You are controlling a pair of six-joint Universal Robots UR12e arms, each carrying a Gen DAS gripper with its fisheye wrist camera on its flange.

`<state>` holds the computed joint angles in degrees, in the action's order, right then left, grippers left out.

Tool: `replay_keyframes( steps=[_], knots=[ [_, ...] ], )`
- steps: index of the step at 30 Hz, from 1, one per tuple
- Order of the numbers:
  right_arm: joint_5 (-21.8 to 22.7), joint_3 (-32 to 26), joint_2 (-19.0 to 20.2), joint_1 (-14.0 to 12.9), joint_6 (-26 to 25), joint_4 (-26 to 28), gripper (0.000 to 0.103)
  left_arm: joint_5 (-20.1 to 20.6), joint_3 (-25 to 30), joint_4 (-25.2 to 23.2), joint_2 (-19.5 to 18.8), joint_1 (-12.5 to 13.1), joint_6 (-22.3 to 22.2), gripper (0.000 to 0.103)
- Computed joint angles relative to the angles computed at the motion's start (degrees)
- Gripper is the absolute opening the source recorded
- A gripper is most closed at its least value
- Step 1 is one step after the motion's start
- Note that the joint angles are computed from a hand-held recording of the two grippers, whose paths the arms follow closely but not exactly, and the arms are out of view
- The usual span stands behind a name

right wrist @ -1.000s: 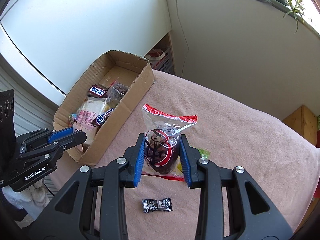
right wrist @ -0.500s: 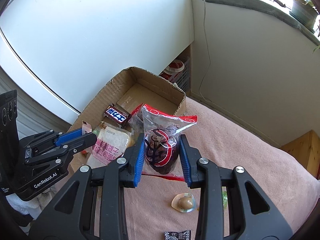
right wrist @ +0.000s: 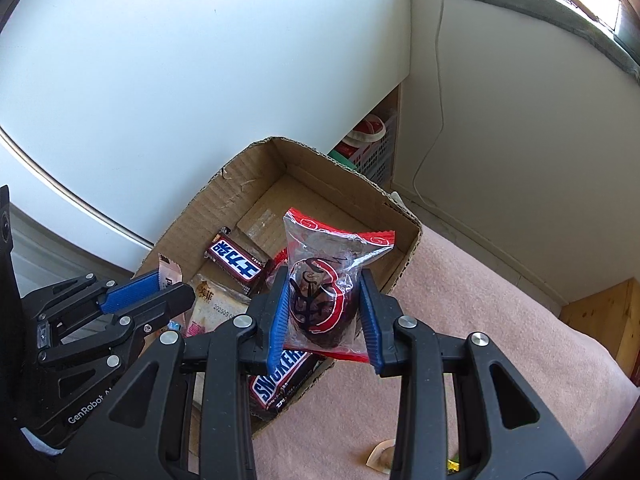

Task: Organize snacks
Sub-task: 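Carry the pink candy and fruit bag into the box and release both, then withdraw both grippers from the box back over the remaining candies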

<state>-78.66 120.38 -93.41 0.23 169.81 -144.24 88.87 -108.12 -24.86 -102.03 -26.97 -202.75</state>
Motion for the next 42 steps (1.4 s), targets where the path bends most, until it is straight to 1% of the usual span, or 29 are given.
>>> replay_keyframes(
  steps=[6,13,19,20,21,23,25,28,31,33,36,38,42],
  knots=[
    [-0.5,-1.1,1.8,0.7,0.0,0.8,0.034,0.2,0.1,-0.6,0.0,0.1,-0.1,0.017],
    [-0.2,-1.3,2.3,1.1,-0.2,1.3,0.034,0.1,0.2,-1.2,0.2,0.2,-0.5,0.017],
    [-0.4,-1.6,2.5,1.5,-0.3,1.2,0.035,1.0,0.2,-2.5,0.6,0.1,-0.6,0.018],
    [-0.4,-1.6,2.5,1.6,-0.3,1.2,0.042,1.0,0.2,-2.5,0.7,0.1,-0.6,0.018],
    [-0.5,-1.5,2.4,1.6,-0.3,1.0,0.051,1.0,0.2,-2.6,0.7,0.1,-0.6,0.018],
    [-1.0,-1.3,2.3,1.7,-0.2,0.0,0.060,1.5,0.2,-2.9,0.8,-0.1,-0.5,0.029],
    [-1.1,-1.2,2.2,1.7,0.2,-0.3,0.060,2.0,0.2,-2.8,1.0,-0.2,-0.6,0.033],
    [-1.9,-1.0,2.0,1.7,0.7,-0.6,0.060,2.4,0.1,-3.3,1.1,-0.4,-0.5,0.035],
    [-2.2,-0.8,1.7,1.5,1.0,-0.7,0.064,3.0,-0.2,-3.3,1.4,-0.6,-0.4,0.046],
    [-2.2,-0.4,1.3,1.3,1.2,-1.1,0.076,3.1,-0.4,-3.5,1.6,-0.7,-0.6,0.050],
    [-2.3,0.0,0.7,1.0,1.5,-1.6,0.076,3.4,-0.7,-3.6,2.0,-0.7,-1.1,0.053],
    [-2.3,0.2,0.3,0.8,1.8,-1.5,0.076,3.8,-0.8,-3.8,2.1,-0.9,-0.9,0.056],
    [-2.1,0.8,-0.8,0.1,2.0,-1.5,0.076,4.2,-1.0,-3.6,2.6,-1.2,-0.7,0.057]
  ],
)
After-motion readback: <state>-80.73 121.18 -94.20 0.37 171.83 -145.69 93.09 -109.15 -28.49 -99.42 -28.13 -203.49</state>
